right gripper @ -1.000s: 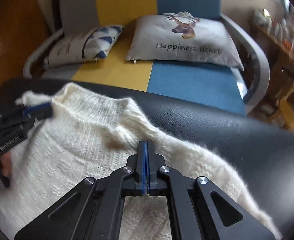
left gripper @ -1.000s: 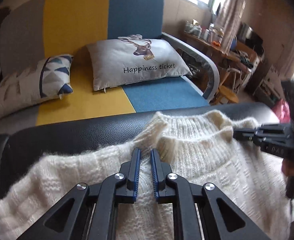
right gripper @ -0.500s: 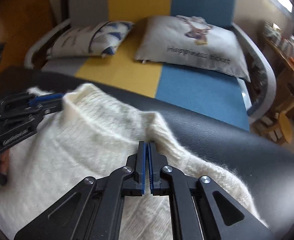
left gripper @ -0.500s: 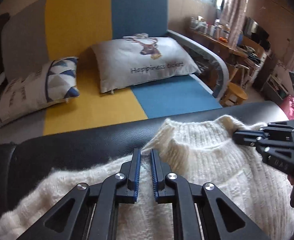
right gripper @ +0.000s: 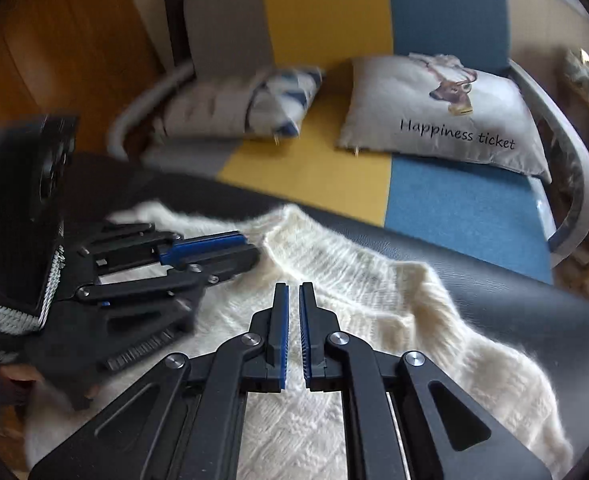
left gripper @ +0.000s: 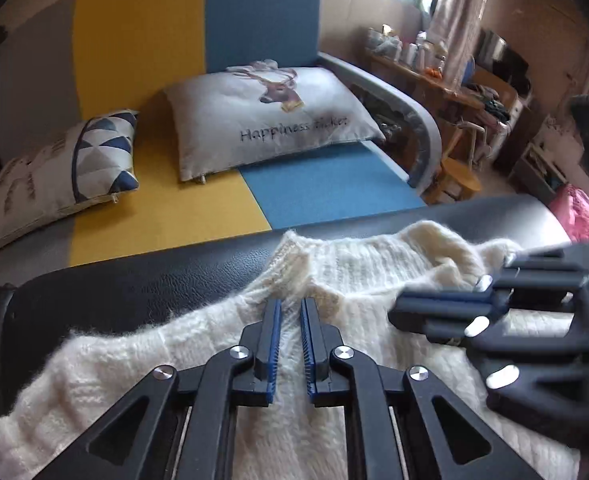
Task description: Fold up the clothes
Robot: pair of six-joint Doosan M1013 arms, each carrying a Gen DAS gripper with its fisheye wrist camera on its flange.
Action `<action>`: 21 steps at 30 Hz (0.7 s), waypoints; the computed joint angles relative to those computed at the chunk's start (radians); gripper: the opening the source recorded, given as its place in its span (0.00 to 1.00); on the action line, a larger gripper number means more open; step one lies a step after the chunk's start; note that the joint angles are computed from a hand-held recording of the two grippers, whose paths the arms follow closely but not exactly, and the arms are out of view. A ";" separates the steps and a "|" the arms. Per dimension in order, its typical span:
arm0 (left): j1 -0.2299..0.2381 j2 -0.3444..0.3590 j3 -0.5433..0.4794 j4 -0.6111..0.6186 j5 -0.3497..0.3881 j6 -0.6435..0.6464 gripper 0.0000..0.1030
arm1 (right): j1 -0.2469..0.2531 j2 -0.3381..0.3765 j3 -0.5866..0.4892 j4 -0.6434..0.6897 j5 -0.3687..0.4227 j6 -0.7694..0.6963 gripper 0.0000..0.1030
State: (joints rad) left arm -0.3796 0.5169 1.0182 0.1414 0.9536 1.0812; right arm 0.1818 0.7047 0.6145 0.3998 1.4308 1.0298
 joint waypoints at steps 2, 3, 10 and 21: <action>0.013 -0.011 0.024 -0.035 -0.042 -0.061 0.10 | 0.004 -0.001 0.014 -0.017 -0.018 0.025 0.03; 0.017 -0.014 0.030 -0.043 -0.050 -0.081 0.09 | 0.002 -0.004 0.025 -0.012 -0.032 0.041 0.02; 0.006 -0.080 0.109 -0.015 -0.127 -0.112 0.08 | -0.017 -0.067 0.110 0.024 -0.078 -0.006 0.06; -0.032 -0.182 0.258 0.049 -0.073 -0.188 0.09 | -0.081 -0.167 0.290 0.002 -0.085 0.035 0.06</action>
State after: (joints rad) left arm -0.4117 0.3346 1.2764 0.1907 0.8810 0.8930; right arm 0.1009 0.5377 0.9048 0.4020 1.3462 1.0648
